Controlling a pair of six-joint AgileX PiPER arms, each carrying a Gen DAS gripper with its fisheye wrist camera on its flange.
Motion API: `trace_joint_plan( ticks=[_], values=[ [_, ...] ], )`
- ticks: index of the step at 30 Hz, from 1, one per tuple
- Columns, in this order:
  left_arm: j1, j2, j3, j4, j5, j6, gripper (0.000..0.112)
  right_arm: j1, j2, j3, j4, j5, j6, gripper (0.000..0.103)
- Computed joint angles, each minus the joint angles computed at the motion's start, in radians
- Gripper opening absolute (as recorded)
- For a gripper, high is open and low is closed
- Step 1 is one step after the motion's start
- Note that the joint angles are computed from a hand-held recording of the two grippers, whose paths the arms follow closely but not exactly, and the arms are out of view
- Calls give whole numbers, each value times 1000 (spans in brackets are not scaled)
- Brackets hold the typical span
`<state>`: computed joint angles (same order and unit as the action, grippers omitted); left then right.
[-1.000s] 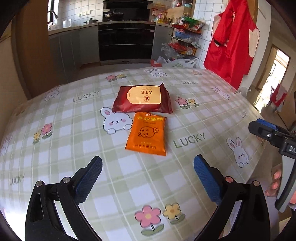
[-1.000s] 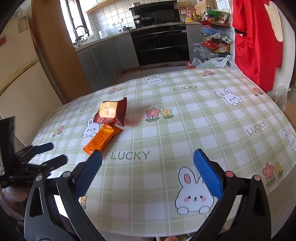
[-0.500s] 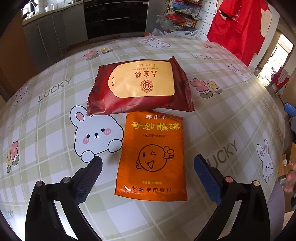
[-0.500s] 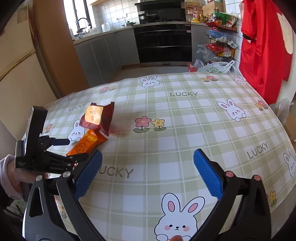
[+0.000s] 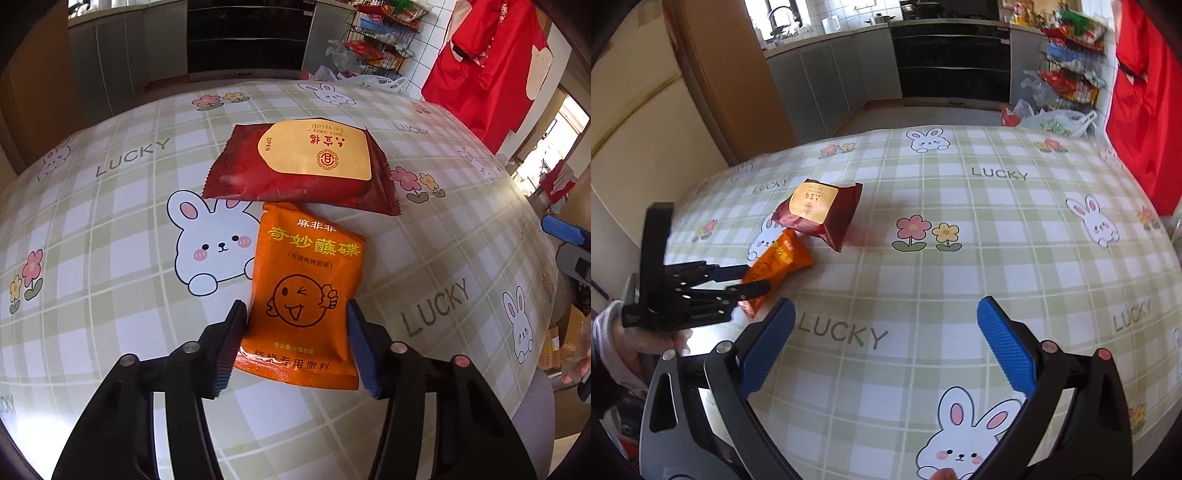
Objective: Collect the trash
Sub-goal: 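Grasp the orange snack packet with the left tool and lift it, then grasp the red-and-gold packet with the right tool while the left tool holds the orange packet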
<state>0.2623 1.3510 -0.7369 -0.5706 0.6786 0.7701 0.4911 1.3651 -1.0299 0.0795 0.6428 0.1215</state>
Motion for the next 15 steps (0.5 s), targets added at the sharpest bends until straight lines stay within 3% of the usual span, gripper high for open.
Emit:
trace_joint_plan(
  ticks=[6, 12, 15],
  values=[
    [210, -35, 25, -119, 145, 154, 29, 64, 83, -78, -108, 56, -16, 97],
    [418, -61, 38, -176, 205, 260, 21, 124, 207, -201, -170, 58, -135, 97],
    [532, -63, 35, -210, 244, 313, 21, 163, 333, -358, -185, 113, -222, 97]
  ],
)
